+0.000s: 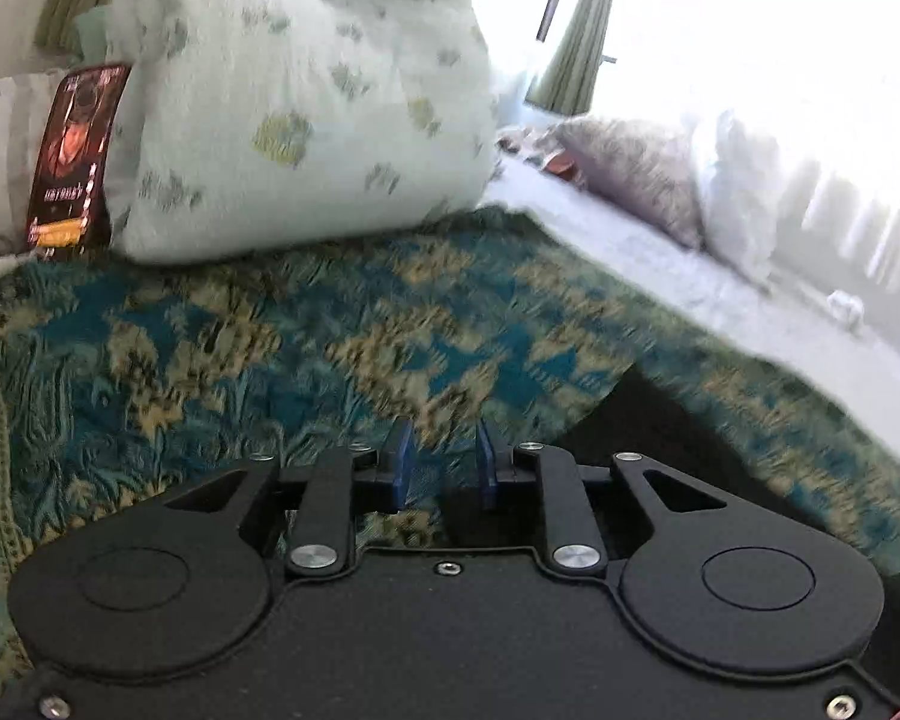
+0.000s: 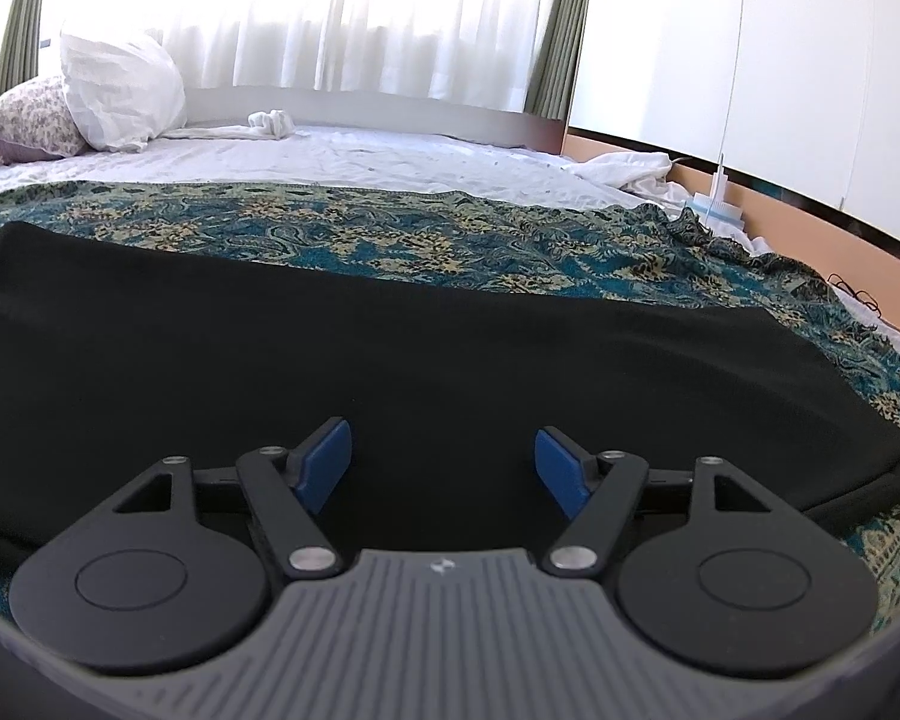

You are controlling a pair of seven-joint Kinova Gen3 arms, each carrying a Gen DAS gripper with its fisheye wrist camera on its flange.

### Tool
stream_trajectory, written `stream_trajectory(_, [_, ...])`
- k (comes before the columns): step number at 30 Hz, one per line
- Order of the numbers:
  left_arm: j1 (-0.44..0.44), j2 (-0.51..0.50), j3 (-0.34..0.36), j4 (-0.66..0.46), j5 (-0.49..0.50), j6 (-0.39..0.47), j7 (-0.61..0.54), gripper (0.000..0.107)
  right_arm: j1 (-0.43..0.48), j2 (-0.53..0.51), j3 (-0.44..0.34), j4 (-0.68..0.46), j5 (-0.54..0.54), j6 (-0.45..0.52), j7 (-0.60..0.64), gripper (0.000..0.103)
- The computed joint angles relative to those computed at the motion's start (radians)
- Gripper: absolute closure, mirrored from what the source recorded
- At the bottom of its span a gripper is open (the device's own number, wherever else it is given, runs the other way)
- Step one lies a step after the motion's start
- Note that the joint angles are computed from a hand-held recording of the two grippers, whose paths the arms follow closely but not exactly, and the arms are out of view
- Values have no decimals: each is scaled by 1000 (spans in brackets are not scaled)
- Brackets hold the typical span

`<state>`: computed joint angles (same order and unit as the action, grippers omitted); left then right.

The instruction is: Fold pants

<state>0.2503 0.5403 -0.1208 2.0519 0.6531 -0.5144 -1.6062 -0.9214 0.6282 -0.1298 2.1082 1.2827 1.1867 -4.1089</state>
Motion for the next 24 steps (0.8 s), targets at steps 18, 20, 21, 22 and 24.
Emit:
stream_trajectory(18, [145, 68, -187, -148, -153, 282, 150, 88, 12, -29, -24, 69, 90, -33, -100, 14])
stream_trajectory(20, [155, 47, -189, -128, -158, 259, 128, 93, 12, -42, -37, 83, 118, -31, -87, 13])
stream_trajectory(21, [164, 37, -196, -121, -154, 256, 111, 94, 8, -46, -43, 81, 119, -20, -71, 13])
stream_trajectory(22, [185, 30, -218, -119, -139, 258, 86, 94, 2, -55, -50, 86, 129, -11, -65, 13])
stream_trajectory(24, [228, 14, -258, -109, -105, 258, 31, 94, 2, -81, -74, 113, 187, -6, -101, 11])
